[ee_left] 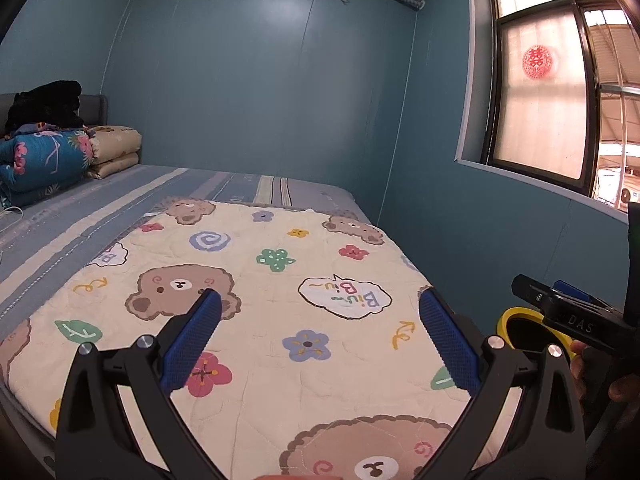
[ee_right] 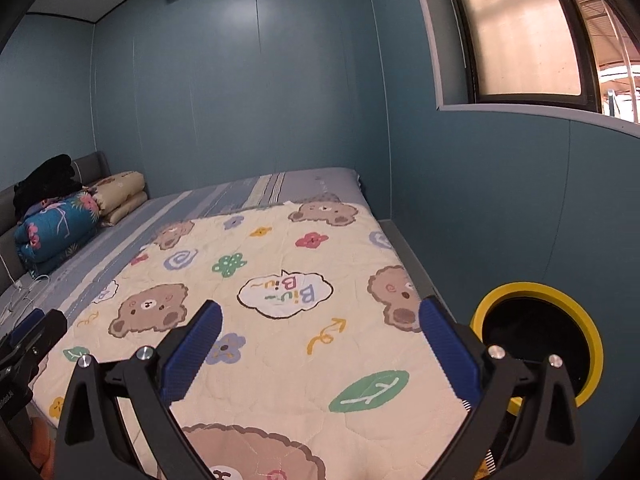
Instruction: Collect trash
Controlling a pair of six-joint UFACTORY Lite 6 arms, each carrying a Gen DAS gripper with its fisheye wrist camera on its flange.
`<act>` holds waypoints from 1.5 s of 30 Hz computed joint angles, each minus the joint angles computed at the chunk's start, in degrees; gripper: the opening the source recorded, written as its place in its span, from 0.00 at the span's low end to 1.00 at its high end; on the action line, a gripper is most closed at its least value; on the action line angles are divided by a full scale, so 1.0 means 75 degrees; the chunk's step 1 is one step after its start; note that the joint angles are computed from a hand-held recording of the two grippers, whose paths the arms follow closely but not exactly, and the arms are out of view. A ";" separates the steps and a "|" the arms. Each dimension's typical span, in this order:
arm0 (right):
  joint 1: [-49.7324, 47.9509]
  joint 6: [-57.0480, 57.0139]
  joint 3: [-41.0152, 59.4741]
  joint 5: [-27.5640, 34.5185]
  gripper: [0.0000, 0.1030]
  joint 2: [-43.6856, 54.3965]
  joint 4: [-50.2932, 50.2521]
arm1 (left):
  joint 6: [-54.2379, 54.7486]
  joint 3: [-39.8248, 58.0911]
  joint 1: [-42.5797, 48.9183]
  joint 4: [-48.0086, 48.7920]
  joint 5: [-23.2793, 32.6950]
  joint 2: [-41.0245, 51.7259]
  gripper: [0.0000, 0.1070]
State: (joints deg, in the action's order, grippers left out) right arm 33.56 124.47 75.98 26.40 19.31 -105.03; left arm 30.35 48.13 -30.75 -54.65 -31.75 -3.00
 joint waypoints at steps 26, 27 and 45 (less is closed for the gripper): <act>0.0007 0.1151 -0.0721 0.0507 0.93 -0.0339 -0.0949 | 0.1044 0.0173 -0.0591 -0.1154 -0.0321 -0.0014 0.89; -0.0022 0.1175 -0.0696 0.0468 0.93 -0.0312 -0.0979 | 0.1060 0.0182 -0.0618 -0.1174 -0.0342 -0.0003 0.89; -0.0028 0.1353 -0.0834 0.0453 0.93 -0.0339 -0.1051 | 0.0934 0.0239 -0.0537 -0.0982 -0.0235 0.0097 0.89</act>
State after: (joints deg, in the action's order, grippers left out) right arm 33.34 134.62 69.72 29.80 16.76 -112.91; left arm 37.36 49.92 -34.78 -62.01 -33.51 -2.28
